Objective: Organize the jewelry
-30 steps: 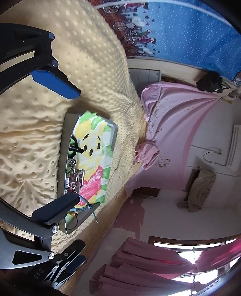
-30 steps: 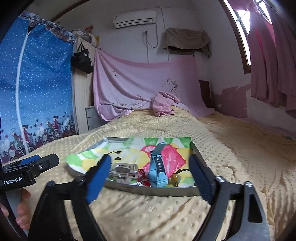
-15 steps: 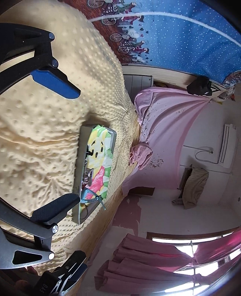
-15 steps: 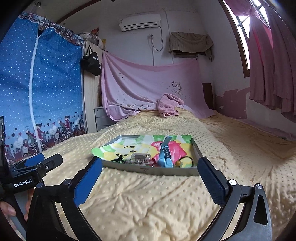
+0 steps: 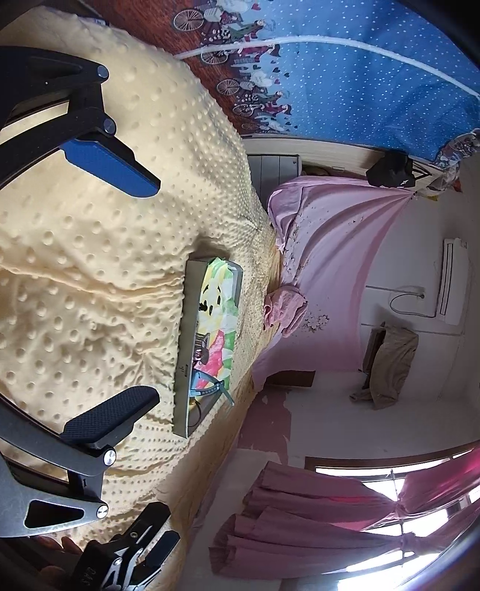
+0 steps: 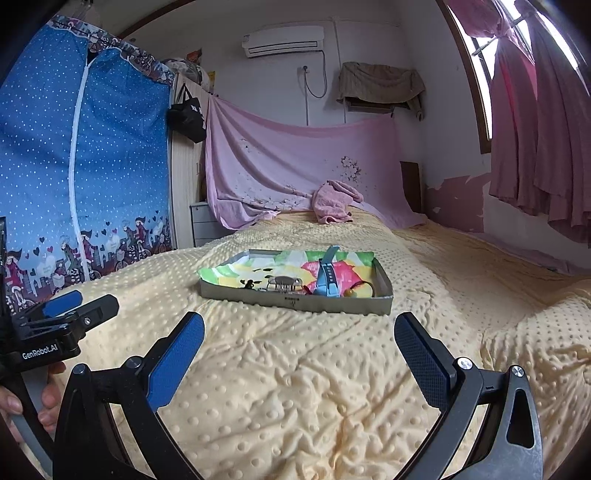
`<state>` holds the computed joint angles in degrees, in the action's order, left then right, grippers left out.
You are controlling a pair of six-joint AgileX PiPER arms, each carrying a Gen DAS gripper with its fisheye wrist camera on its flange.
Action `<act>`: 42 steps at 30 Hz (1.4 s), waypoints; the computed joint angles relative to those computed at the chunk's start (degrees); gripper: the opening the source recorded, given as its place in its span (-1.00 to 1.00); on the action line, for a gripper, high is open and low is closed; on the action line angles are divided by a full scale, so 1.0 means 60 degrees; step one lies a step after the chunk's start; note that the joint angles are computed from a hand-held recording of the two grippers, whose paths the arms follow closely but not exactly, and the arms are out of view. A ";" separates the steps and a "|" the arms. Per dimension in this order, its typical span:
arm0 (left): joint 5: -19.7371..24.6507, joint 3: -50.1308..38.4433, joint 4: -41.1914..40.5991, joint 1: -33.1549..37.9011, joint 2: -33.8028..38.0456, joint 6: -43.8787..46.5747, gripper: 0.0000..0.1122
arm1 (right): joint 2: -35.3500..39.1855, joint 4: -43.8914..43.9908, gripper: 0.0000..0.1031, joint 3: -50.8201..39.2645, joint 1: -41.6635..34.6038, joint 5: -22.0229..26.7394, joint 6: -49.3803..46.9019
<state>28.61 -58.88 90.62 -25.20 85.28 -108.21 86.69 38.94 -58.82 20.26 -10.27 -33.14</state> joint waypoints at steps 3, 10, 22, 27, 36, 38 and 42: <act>0.0343 0.0207 0.0012 -0.0214 -0.0041 -0.0027 0.83 | 0.0082 -0.0551 0.96 0.0058 -0.0064 -0.0049 0.0633; 0.0806 0.0344 0.0091 -0.0509 0.0141 -0.0084 0.83 | 0.0362 -0.0753 0.96 -0.0030 -0.0157 -0.0065 0.0851; 0.0967 0.0334 0.0140 -0.0636 0.0103 -0.0181 0.83 | 0.0544 -0.0026 0.96 -0.0163 -0.0131 -0.0090 0.0303; 0.0966 0.0359 0.0150 -0.0619 0.0079 -0.0232 0.83 | 0.0564 0.0015 0.96 -0.0152 -0.0085 -0.0114 0.0219; 0.0956 0.0362 0.0170 -0.0611 0.0075 -0.0224 0.83 | 0.0568 0.0105 0.96 -0.0145 -0.0044 -0.0154 0.0124; 0.0959 0.0364 0.0167 -0.0614 0.0075 -0.0225 0.83 | 0.0580 0.0091 0.96 -0.0145 -0.0034 -0.0173 0.0144; 0.0951 0.0363 0.0148 -0.0610 0.0053 -0.0194 0.83 | 0.0576 0.0001 0.96 -0.0145 -0.0057 -0.0150 0.0203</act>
